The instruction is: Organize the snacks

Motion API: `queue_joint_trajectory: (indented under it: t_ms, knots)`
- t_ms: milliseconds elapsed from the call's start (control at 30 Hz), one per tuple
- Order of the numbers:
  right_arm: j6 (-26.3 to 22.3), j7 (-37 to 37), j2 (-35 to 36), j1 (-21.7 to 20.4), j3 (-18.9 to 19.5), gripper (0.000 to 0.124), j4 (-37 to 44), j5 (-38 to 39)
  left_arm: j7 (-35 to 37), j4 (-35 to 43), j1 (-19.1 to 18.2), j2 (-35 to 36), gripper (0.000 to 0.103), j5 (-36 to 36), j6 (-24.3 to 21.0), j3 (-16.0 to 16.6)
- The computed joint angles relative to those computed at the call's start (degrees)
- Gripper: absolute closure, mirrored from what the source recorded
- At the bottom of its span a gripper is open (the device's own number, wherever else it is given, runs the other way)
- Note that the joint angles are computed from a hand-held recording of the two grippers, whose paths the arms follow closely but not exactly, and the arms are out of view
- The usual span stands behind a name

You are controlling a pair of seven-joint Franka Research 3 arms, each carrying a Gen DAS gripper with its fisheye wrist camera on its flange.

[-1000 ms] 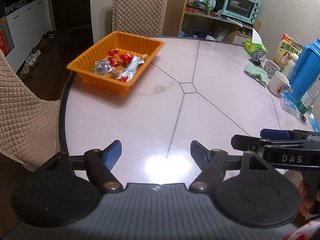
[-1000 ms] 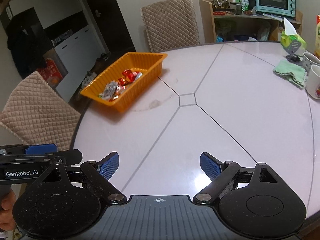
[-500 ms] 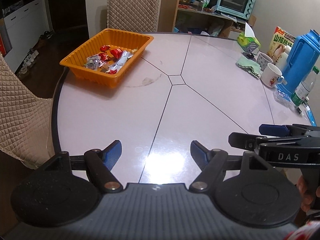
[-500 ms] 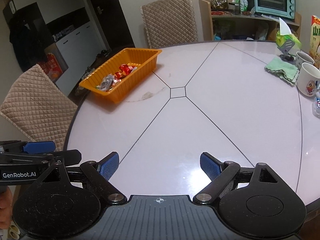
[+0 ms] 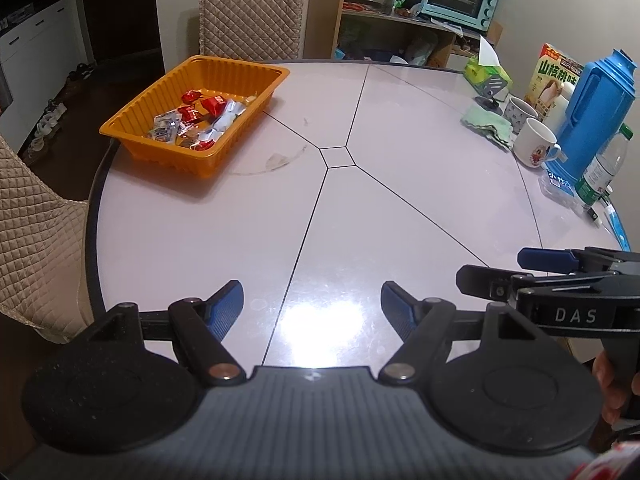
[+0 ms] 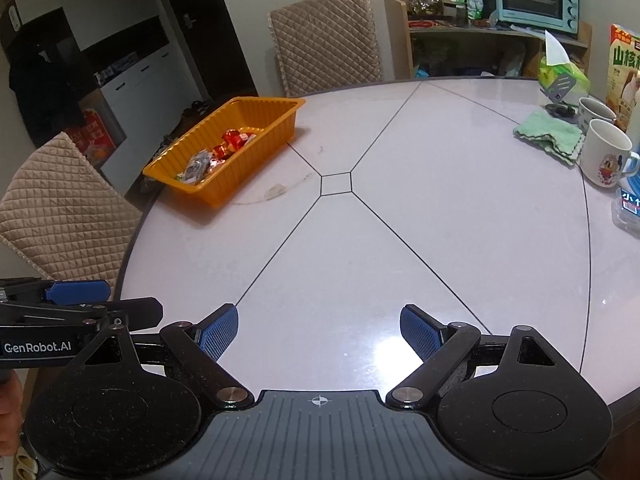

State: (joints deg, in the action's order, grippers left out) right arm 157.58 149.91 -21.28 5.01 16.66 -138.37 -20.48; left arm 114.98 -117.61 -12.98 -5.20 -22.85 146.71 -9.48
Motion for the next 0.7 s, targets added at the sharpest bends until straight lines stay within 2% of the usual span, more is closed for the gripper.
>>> queue_joint_trajectory:
  t_ms: [700]
  knots:
    - [-0.2,0.0,0.0,0.0,-0.2,0.036,0.0,-0.1,0.7,0.4,0.2,0.3,0.029,-0.5,-0.3,-0.1]
